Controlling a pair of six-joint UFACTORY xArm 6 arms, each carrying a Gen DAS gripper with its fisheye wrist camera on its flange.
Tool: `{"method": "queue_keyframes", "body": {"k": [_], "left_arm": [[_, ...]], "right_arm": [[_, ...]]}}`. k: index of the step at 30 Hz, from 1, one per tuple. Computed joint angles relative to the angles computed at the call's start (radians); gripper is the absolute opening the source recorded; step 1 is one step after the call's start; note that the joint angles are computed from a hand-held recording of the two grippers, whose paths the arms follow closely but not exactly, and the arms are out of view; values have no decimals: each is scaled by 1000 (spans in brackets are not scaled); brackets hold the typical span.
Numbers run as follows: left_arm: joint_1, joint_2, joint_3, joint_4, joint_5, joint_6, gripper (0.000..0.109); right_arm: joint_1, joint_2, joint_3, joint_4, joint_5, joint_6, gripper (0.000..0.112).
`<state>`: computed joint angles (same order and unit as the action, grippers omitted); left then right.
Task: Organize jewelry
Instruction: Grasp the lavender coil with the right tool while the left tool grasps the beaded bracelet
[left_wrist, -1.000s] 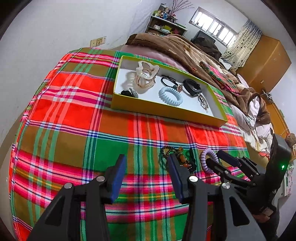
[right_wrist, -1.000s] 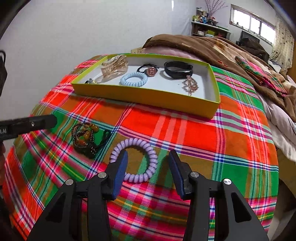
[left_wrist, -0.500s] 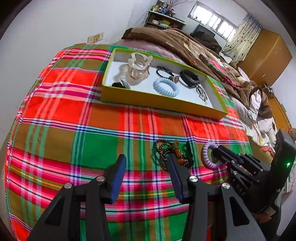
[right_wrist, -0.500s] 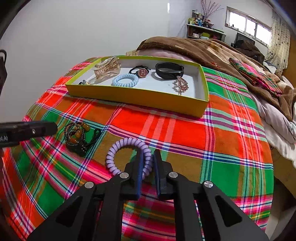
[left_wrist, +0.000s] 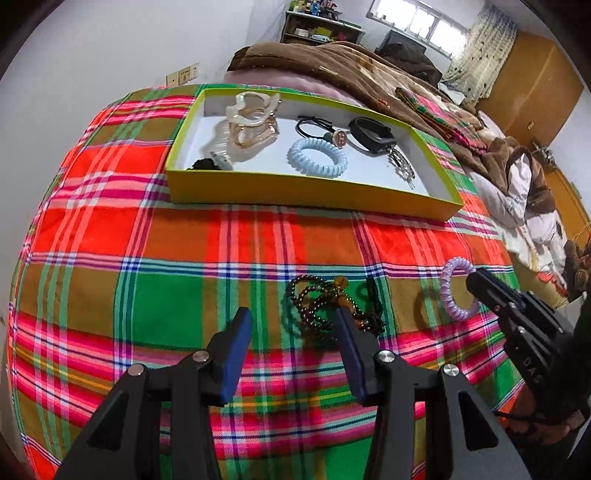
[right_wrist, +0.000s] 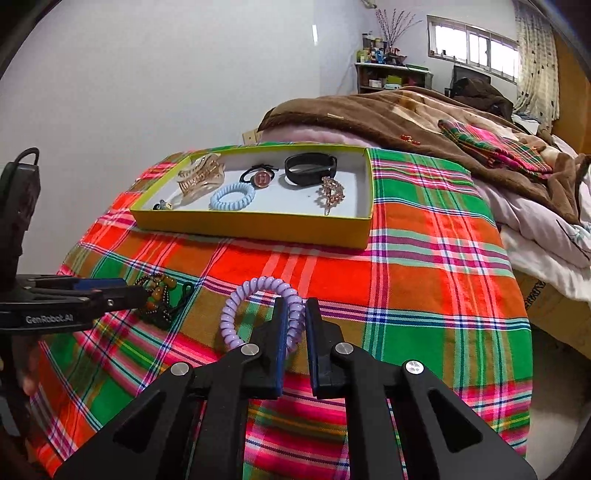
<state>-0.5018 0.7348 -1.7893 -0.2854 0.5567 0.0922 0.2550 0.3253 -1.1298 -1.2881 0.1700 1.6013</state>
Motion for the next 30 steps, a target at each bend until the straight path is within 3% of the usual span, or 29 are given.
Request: {"method": "queue_keyframes", "body": {"k": [10,17,23,30], "left_arm": [[-24,46,-78,169,39,-96,48],[-48,41,-53,293,2,-116,48],[-48,34,-48,241,1,-57,16],[-35,16,-21,91,-15,19,5]], "right_arm": [[-8,-17,7,-97,-12,92,10],[-9,-19,9,-121,-14,120,10],[-10,-19,8,-126,-14,126,10],[-6,-19,5,-143,-7,148,10]]}}
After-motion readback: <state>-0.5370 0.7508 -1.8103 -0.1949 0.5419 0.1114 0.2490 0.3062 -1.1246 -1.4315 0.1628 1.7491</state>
